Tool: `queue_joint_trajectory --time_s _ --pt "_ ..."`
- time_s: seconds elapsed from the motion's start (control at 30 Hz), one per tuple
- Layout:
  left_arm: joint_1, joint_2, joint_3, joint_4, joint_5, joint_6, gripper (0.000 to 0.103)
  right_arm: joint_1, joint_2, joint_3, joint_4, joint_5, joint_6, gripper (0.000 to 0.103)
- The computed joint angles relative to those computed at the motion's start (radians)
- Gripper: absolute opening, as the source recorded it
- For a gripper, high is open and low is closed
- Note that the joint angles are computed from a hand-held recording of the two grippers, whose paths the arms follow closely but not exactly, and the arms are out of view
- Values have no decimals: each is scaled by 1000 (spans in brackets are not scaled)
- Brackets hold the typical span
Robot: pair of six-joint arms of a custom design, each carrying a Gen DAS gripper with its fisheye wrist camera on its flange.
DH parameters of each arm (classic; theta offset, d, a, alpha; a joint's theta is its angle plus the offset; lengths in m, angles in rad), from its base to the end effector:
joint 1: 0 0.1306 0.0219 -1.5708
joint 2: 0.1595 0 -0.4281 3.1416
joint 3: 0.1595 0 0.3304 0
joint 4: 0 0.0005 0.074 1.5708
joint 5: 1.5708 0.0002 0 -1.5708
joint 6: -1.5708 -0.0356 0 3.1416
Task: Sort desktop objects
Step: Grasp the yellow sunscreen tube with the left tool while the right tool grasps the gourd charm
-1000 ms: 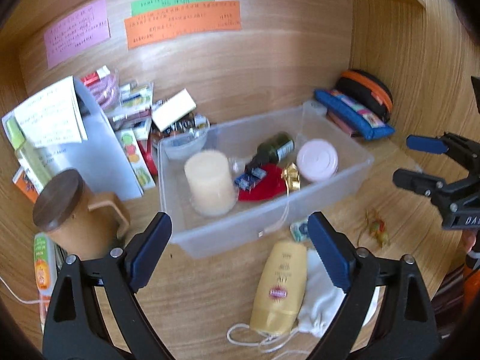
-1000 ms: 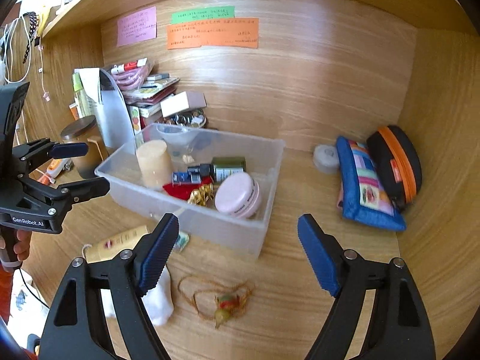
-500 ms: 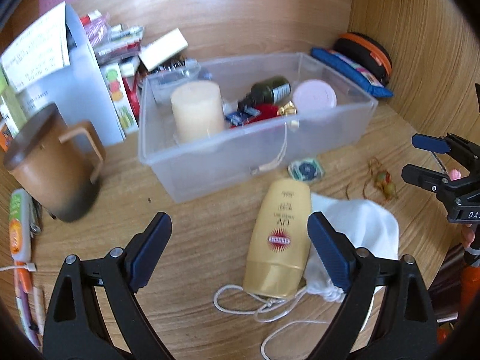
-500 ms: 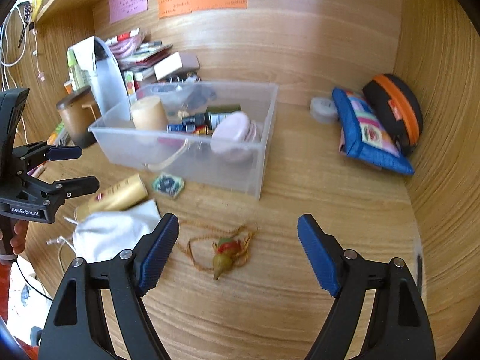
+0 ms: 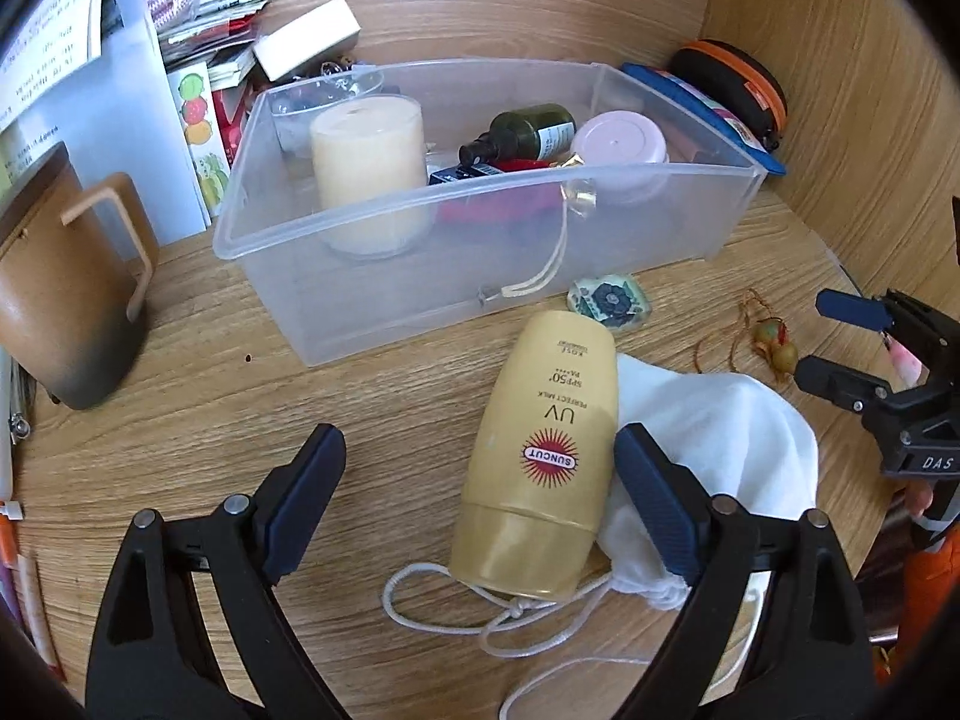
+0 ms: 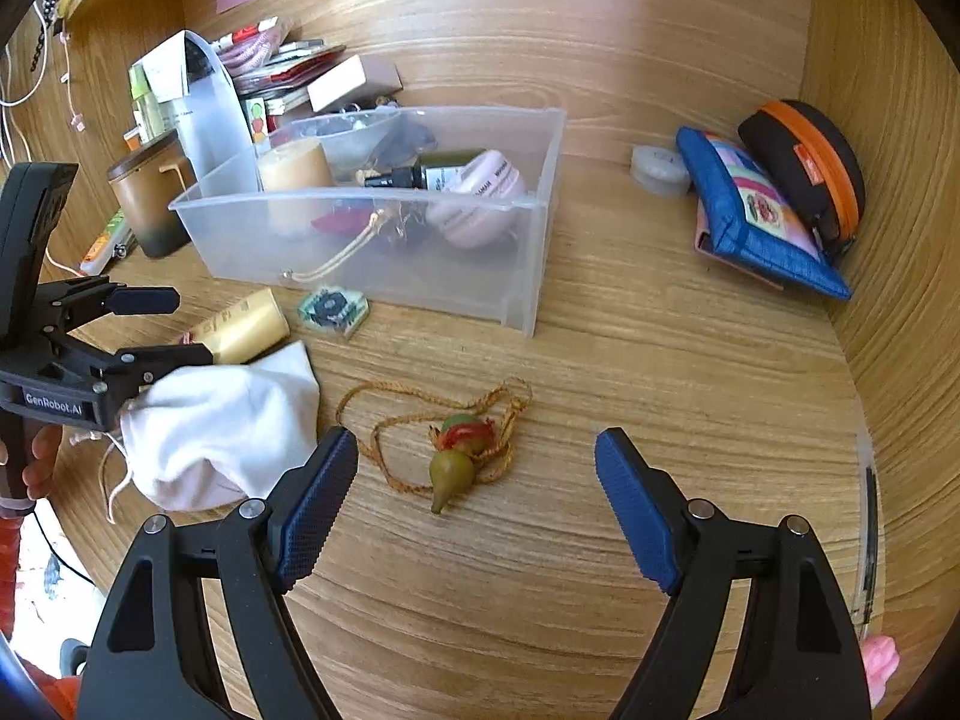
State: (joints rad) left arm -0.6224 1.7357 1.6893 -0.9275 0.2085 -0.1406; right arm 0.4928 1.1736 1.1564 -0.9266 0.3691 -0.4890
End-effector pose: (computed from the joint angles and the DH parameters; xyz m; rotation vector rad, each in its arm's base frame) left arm 0.4418 -0.3267 0.4309 1.0355 2.3586 -0.4506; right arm 0.2831 0.1369 0.4541 0.1420 2.4229 -0.0286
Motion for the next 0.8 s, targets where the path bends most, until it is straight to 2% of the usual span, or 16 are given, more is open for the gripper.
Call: queue_joint_trajectory --time_s 0.13,0.33,0.53,0.6,0.8 --pt "1 19 21 -27 23 6 77 -2 1 -9 2 -7 -2 77" --pt "-9 18 14 -1 -5 -5 71 2 8 -10 12 2 7 75" --pt "-20 6 -22 49 -40 -50 69 -12 25 -11 15 -20 20 62" --pt "-20 7 -20 50 -32 -53 66 -17 28 -14 19 -35 26 51" --pt "-28 3 -28 63 -33 -69 55 -12 40 -16 20 -26 39 39"
